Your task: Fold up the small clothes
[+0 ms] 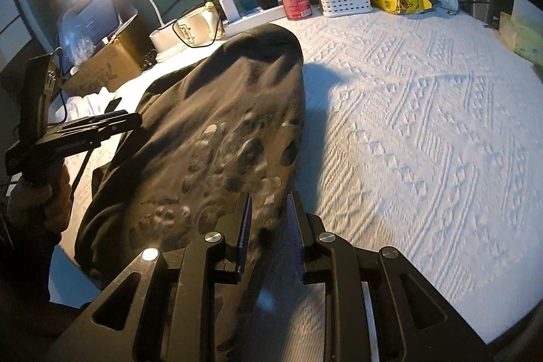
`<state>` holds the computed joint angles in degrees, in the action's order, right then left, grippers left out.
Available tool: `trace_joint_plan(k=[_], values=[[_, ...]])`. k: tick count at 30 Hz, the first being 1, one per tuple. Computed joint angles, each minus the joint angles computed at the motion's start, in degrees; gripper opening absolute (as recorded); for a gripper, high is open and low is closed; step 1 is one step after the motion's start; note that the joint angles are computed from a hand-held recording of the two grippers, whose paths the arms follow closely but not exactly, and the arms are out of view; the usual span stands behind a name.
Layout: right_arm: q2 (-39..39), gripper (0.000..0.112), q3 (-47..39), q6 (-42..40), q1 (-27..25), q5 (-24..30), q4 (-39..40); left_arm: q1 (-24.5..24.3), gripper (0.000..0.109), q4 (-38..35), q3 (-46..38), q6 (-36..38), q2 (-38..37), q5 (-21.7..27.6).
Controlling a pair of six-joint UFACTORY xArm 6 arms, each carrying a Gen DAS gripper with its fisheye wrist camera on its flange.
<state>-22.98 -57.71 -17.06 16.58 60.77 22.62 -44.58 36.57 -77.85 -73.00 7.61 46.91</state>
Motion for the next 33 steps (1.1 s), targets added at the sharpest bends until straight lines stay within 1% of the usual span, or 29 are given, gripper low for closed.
trace_joint_plan(k=[1, 2, 3, 4, 5, 6, 10, 14, 17, 18, 19, 21, 23, 25, 26, 28, 30, 31, 32, 33], values=[[0.6, 0.023, -0.2, 0.1, 0.0, -0.2, 0.0, 0.7, 0.040, -1.0, 0.2, 1.3, 0.3, -1.3], [0.9, 0.023, -0.3, 0.2, 0.0, -0.4, 0.1, 1.2, 0.028, -1.9, 0.6, 2.4, 0.3, -2.7], [1.3, 0.023, -0.5, 0.2, 0.0, -0.4, 0.2, 1.8, 0.013, -2.8, 1.1, 3.3, 0.3, -3.8], [1.8, 0.023, -0.6, 0.3, 0.0, -0.5, 0.3, 2.4, 0.009, -3.6, 1.9, 3.3, 0.0, -4.8], [2.0, 0.023, -0.7, 0.3, -0.1, -0.6, 0.4, 3.1, 0.006, -4.3, 3.5, 2.8, -1.0, -6.6], [2.4, 0.023, -0.8, 0.3, 0.0, -0.6, 0.4, 3.5, 0.006, -4.5, 4.5, 2.1, -1.8, -7.7], [3.6, 0.023, -1.1, 0.2, 0.5, -0.8, 0.6, 3.5, 0.005, -2.2, 6.8, -1.5, -4.4, -6.2], [4.7, 0.023, -1.5, -0.4, 0.5, -1.1, 0.8, 4.4, 0.005, -3.5, 8.9, -1.9, -5.5, -7.2], [5.6, 0.023, -2.0, -0.5, 0.6, -1.2, 0.7, 3.9, 0.005, -2.9, 8.0, -1.9, -5.2, -5.3], [5.9, 0.025, -2.2, -0.6, 0.7, -1.2, 0.6, 3.9, 0.005, -3.0, 8.1, -1.8, -5.4, -5.0], [6.1, 0.031, -2.3, -0.6, 0.7, -1.2, 0.5, 4.0, 0.005, -3.6, 8.4, -1.4, -5.7, -5.4], [6.2, 0.039, -2.4, -0.8, 0.7, -1.1, 0.8, 4.3, 0.005, -3.9, 9.4, -1.9, -6.3, -6.3], [6.2, 0.039, -2.2, -1.0, 0.9, -1.4, 0.9, 3.9, 0.008, -4.7, 9.2, -1.9, -6.3, -5.5], [6.2, 0.040, -2.1, -0.8, 1.2, -1.7, 0.7, 3.4, 0.008, -4.4, 9.0, -2.3, -6.4, -4.6], [6.2, 0.040, -2.2, -0.9, 1.2, -1.7, 0.8, 3.2, 0.011, -4.6, 9.2, -2.3, -6.7, -4.4], [6.4, 0.040, -2.4, -0.6, 1.4, -1.6, 0.7, 2.7, 0.021, -4.5, 9.3, -3.2, -7.2, -3.3], [6.5, 0.040, -2.6, -0.4, 1.5, -1.5, 0.4, 2.2, 0.043, -3.9, 9.7, -4.2, -7.8, -2.8], [6.4, 0.040, -2.6, -0.4, 1.6, -1.4, 0.3, 1.9, 0.048, -3.3, 10.2, -5.2, -8.5, -2.7], [6.5, 0.040, -2.7, -0.4, 1.7, -1.4, 0.3, 1.6, 0.058, -2.6, 10.8, -6.2, -9.2, -2.6], [6.5, 0.040, -2.8, -0.4, 1.7, -1.3, 0.3, 1.4, 0.064, -2.2, 11.1, -6.9, -9.6, -2.5]])
